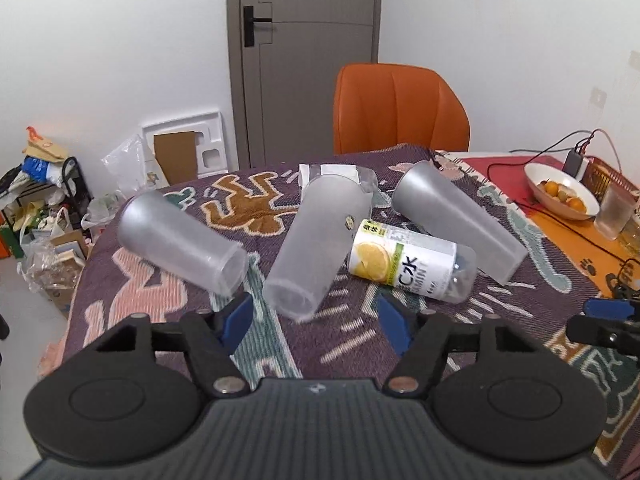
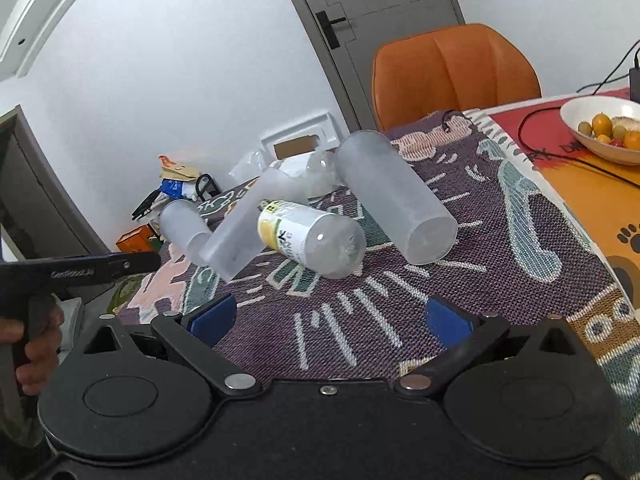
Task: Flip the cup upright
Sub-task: 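Move the left tool toward the middle frosted cup lying on its side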
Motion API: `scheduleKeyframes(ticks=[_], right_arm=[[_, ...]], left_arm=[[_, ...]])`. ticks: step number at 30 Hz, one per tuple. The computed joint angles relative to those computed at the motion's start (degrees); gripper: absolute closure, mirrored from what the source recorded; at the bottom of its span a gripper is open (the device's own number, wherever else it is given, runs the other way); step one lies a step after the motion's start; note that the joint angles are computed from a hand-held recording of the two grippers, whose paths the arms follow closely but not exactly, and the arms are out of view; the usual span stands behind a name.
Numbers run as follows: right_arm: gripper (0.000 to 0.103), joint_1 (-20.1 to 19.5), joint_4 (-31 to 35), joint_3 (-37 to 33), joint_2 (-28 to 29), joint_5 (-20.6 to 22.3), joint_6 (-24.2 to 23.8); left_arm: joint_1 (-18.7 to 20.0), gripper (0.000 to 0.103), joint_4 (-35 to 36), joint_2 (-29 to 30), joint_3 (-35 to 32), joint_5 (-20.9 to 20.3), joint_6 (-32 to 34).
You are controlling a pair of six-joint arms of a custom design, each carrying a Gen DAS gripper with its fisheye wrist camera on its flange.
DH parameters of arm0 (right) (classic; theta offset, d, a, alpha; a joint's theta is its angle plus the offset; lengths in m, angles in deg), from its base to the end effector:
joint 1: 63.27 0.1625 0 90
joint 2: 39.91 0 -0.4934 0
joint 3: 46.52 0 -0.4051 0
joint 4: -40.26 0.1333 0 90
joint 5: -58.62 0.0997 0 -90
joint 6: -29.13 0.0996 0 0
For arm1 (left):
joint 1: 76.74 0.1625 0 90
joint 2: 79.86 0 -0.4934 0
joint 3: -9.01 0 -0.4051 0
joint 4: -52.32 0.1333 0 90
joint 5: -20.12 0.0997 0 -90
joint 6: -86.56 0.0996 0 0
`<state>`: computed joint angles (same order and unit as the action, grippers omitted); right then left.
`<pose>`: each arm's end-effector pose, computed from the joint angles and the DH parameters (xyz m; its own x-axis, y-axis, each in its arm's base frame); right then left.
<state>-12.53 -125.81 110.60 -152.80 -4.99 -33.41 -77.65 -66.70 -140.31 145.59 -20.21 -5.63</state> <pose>-0.0081 -0.2906 0.3113 -0.8653 -0.4060 0.2940 -0.4992 0.6452 -0.5783 -0.3644 -0.2035 0.0815 -0.7017 -0.0136 -0.7123 0.5423 0.6382 -0.5465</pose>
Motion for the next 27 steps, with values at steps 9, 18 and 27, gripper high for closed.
scheduleKeyframes(ticks=[9,18,27], right_arm=[[0.0,5.21,-9.16,-1.93,10.24,-4.65,5.56],[0.0,6.96,-13.53,-3.17,16.84,-7.27,8.68],[0.0,8.2,-15.73,-4.07,20.56,-8.87,10.39]], left_arm=[[9.06,0.037,-12.63,2.64,0.48,2.54,12.87],[16.24,0.037,-19.75,5.84,-0.97,2.83,24.51],[21.78,0.038,-28.09,7.9,-1.61,0.17,34.7]])
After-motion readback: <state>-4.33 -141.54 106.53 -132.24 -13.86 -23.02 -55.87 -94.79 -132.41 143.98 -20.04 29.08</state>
